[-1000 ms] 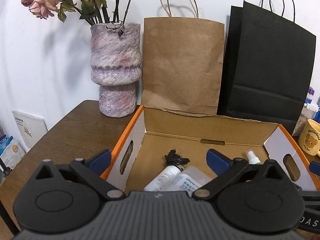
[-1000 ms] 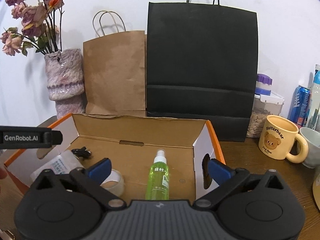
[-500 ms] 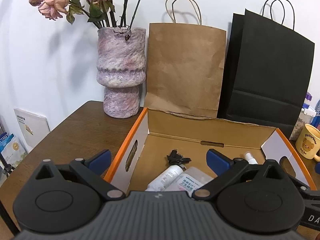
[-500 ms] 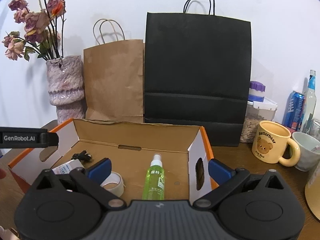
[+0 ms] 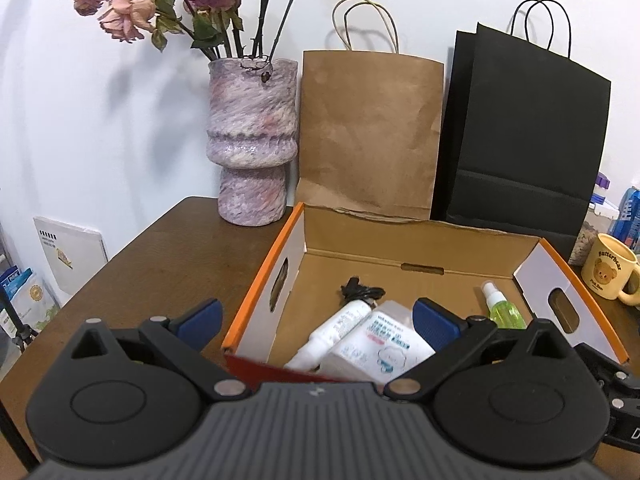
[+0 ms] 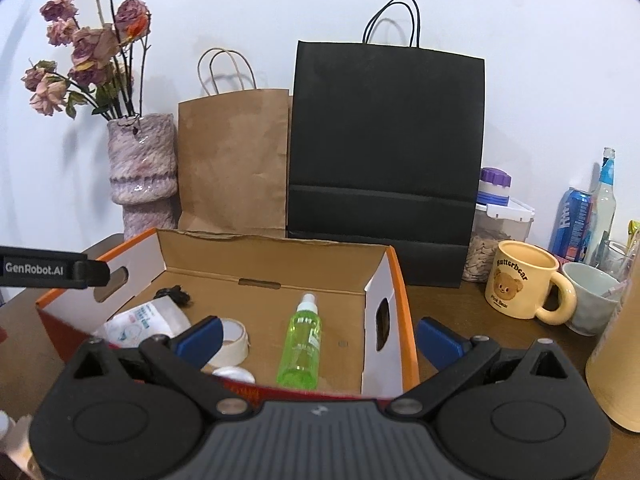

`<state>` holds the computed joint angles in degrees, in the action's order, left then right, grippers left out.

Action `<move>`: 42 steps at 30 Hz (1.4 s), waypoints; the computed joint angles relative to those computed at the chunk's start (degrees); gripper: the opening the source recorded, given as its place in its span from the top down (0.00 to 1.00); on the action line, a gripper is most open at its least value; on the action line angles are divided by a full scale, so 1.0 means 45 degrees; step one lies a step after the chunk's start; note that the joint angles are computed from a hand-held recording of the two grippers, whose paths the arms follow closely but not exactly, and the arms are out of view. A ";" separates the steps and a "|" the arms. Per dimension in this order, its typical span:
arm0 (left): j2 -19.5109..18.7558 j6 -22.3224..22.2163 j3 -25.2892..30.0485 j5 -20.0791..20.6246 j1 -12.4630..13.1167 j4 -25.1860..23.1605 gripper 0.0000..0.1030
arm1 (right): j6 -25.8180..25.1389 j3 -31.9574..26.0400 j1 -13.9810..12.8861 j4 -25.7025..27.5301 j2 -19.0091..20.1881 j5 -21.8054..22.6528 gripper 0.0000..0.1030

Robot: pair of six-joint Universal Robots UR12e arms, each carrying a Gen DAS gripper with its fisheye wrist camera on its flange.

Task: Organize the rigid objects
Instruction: 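Withdraw both grippers from the box toward the remaining table items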

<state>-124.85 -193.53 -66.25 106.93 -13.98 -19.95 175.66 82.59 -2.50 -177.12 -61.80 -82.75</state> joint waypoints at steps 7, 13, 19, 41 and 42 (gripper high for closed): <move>0.0565 0.0037 -0.0997 0.0049 -0.0013 0.0411 0.00 | -0.0162 0.0670 -0.0028 -0.0235 -0.0407 0.0186 0.00; 0.0938 0.0024 -0.1670 0.0097 -0.0040 0.0663 0.00 | -0.0243 0.1307 -0.0029 -0.0620 -0.0756 0.0251 0.00; 0.1305 0.0013 -0.2343 0.0008 -0.0030 0.0956 0.00 | -0.0286 0.1936 -0.0094 -0.0815 -0.1115 0.0348 0.00; 0.2642 0.0489 -0.4662 -0.0420 -0.0040 0.1804 0.00 | -0.0430 0.3818 -0.0353 -0.0877 -0.2310 0.0946 0.00; 0.2696 0.0514 -0.4764 -0.0411 -0.0035 0.1829 0.00 | -0.0420 0.3896 -0.0370 -0.0854 -0.2361 0.0970 0.00</move>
<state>-112.72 -191.21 -87.68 105.08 -14.14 -11.72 173.77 100.12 -4.17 -180.97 -72.42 -78.38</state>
